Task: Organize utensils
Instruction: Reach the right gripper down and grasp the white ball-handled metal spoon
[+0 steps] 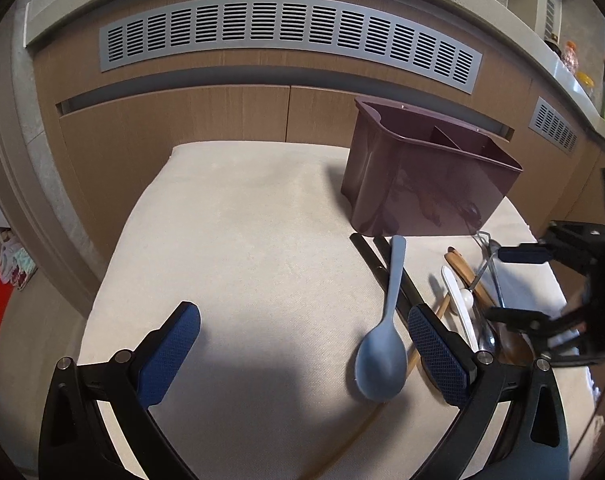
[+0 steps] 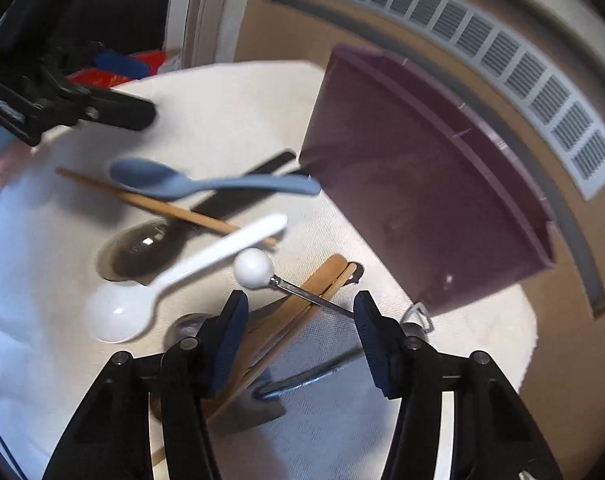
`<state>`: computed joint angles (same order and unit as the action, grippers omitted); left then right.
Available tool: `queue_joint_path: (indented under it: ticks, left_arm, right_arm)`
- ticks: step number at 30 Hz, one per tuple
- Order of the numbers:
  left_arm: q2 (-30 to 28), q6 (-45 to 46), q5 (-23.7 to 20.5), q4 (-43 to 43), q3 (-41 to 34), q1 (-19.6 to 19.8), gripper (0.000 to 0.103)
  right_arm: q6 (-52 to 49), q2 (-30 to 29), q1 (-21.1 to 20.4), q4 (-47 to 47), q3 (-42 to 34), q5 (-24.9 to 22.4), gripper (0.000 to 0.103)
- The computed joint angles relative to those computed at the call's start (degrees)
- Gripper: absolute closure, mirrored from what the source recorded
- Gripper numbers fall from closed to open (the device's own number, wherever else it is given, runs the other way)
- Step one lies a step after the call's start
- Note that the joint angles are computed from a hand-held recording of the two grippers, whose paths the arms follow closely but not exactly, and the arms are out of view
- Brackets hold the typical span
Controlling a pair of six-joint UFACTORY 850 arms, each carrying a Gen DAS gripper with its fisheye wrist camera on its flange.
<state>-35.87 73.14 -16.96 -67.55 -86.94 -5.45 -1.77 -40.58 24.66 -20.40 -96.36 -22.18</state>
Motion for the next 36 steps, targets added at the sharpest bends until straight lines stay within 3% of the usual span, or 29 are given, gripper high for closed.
queue_joint_path:
  ticks: [3,5,8,12,14,16,19,23,27,31,36]
  left_arm:
    - [-0.16,0.76,-0.81,-0.55,0.09,0.27,0.000]
    - [-0.26,0.59,-0.79,-0.20,0.20,0.30,0.000]
    - [-0.81,-2.09,-2.00,2.10,-0.54,0.46,0.000]
    - [-0.77,-2.57,-2.42,3.09,-0.55,0.48,0.000]
    - [-0.88,-3.19,-2.58,3.85,-0.78,0.43,0.000]
    - [-1.06,-3.92,-3.01,4.27,-1.10,0.38,0.000]
    - [-1.48,-5.77,-4.12,5.56,-1.73,0.25,0.000]
    - [-1.32,-5.88,-4.73,6.32,-1.65,-0.19,0.000]
    - [-0.17,-0.90,-3.58,3.00,-0.11,-0.44,0.000]
    - [0.19,1.92,-3.58,1.00,0.60,-0.14,0.000]
    - [0.53,4.31,-5.20,-0.34,1.28,0.10,0.000]
  right_arm:
    - [-4.80,-3.72,-1.20,7.10,-6.00,-3.69,0.049]
    - [-4.66,-5.85,-1.87,9.06,-9.16,-5.87,0.041]
    - [-7.10,-6.78,-3.40,17.17,-11.16,-8.47,0.040]
    - [-7.07,-3.56,-4.45,25.13,-6.81,-9.26,0.039]
    - [-11.92,-1.52,-4.86,34.07,-3.97,-9.89,0.038]
    - [-15.30,0.19,-4.34,38.90,-1.88,-10.63,0.044]
    - [-10.42,2.14,-2.26,31.08,0.03,-6.76,0.067]
    - [-0.15,-0.28,-1.57,20.43,-3.67,-3.74,0.078]
    - [1.83,-6.16,-2.10,18.66,-11.02,-3.77,0.080]
    - [12.33,-8.67,-1.19,5.05,-13.74,-6.13,0.083]
    - [16.26,-4.10,-1.71,6.83,-8.45,-3.62,0.083]
